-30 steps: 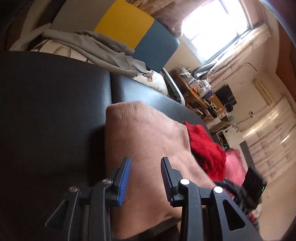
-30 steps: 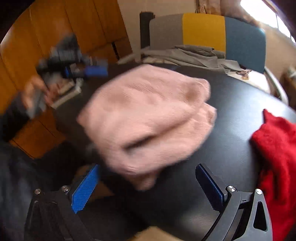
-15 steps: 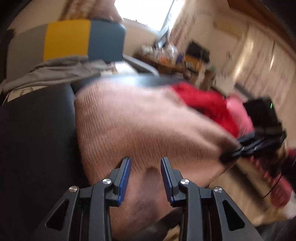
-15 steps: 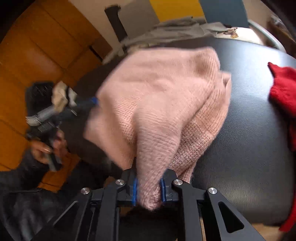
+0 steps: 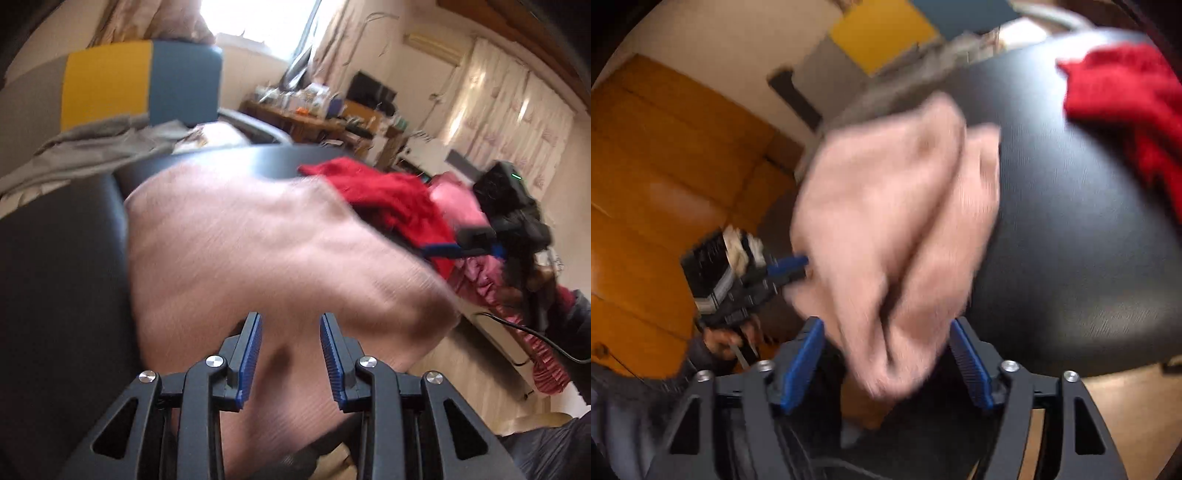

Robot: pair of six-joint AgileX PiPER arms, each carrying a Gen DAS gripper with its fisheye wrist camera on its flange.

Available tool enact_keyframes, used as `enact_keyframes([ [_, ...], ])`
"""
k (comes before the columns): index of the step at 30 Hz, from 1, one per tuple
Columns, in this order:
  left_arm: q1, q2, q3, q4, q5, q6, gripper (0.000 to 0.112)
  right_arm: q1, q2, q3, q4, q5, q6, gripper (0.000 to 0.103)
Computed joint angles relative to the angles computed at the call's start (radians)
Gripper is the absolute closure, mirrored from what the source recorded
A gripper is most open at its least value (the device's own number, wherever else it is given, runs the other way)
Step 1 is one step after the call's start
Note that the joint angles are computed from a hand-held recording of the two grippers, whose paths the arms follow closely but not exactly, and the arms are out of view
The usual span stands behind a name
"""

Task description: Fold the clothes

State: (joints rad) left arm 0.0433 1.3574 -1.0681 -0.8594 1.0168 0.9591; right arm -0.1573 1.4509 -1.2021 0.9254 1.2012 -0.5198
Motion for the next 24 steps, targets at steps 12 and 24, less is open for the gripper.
enact_keyframes([
  [12,-0.292,0.054,-0.021,0.014,-0.156,0.009,0.080,0.153,0.314,-0.313,-0.140,-0.301,0.266,0.026],
  [24,-0.348,0.111,0.054,-0.008,-0.131,-0.008,0.079,0.315,0.386,-0.393,-0.737,-0.367,0.545,0.090],
])
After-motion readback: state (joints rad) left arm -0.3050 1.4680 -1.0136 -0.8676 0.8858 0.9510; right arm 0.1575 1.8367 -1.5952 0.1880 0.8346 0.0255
